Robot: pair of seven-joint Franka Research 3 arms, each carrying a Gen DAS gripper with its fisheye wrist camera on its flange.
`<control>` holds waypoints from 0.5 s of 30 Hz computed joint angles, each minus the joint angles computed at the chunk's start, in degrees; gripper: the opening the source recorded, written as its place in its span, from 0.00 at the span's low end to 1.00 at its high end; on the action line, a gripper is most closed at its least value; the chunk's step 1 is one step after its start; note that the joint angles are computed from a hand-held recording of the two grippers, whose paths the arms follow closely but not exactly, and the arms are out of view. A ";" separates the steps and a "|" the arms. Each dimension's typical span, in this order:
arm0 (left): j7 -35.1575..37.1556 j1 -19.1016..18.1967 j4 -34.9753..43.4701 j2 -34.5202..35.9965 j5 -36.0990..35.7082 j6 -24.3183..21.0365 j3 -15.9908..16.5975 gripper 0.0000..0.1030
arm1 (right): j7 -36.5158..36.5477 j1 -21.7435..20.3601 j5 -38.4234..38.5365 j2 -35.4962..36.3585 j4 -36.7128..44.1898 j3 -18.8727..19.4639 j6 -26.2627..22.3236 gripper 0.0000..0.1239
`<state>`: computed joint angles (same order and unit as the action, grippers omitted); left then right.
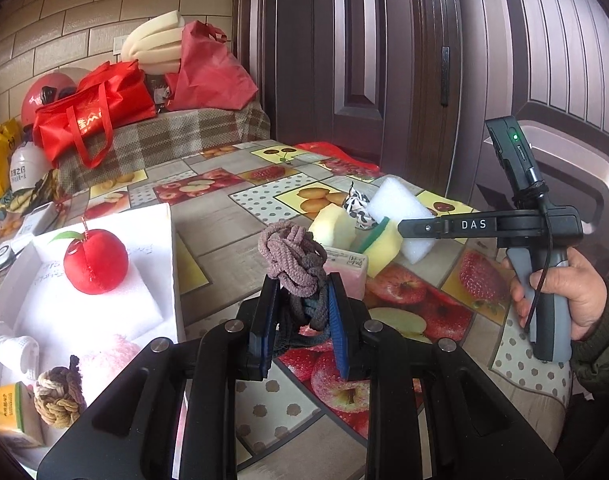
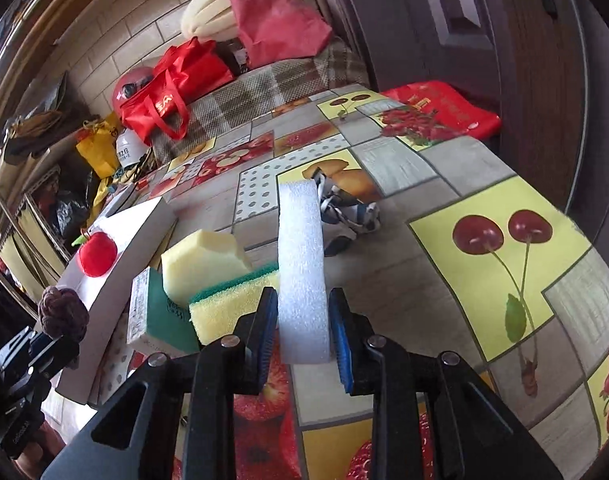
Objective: Organize soft objects
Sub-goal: 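Lift the knotted rope and foam strip and carry them toward the white box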
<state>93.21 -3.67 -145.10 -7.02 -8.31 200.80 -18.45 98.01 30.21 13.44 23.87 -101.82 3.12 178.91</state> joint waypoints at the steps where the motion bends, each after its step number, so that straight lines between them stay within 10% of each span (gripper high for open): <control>1: -0.22 -0.15 0.05 0.02 0.34 -0.16 0.20 0.22 | -1.23 -2.73 1.73 -0.21 -0.58 3.09 0.44 0.22; 10: -0.71 -0.11 -0.05 -0.05 1.16 0.15 0.43 0.22 | -10.01 -10.36 8.72 -1.31 -3.34 13.53 5.11 0.15; 15: -0.54 -0.35 -0.85 -0.18 0.25 2.47 0.53 0.22 | -8.30 -15.46 4.88 -3.58 -11.23 20.10 23.80 0.15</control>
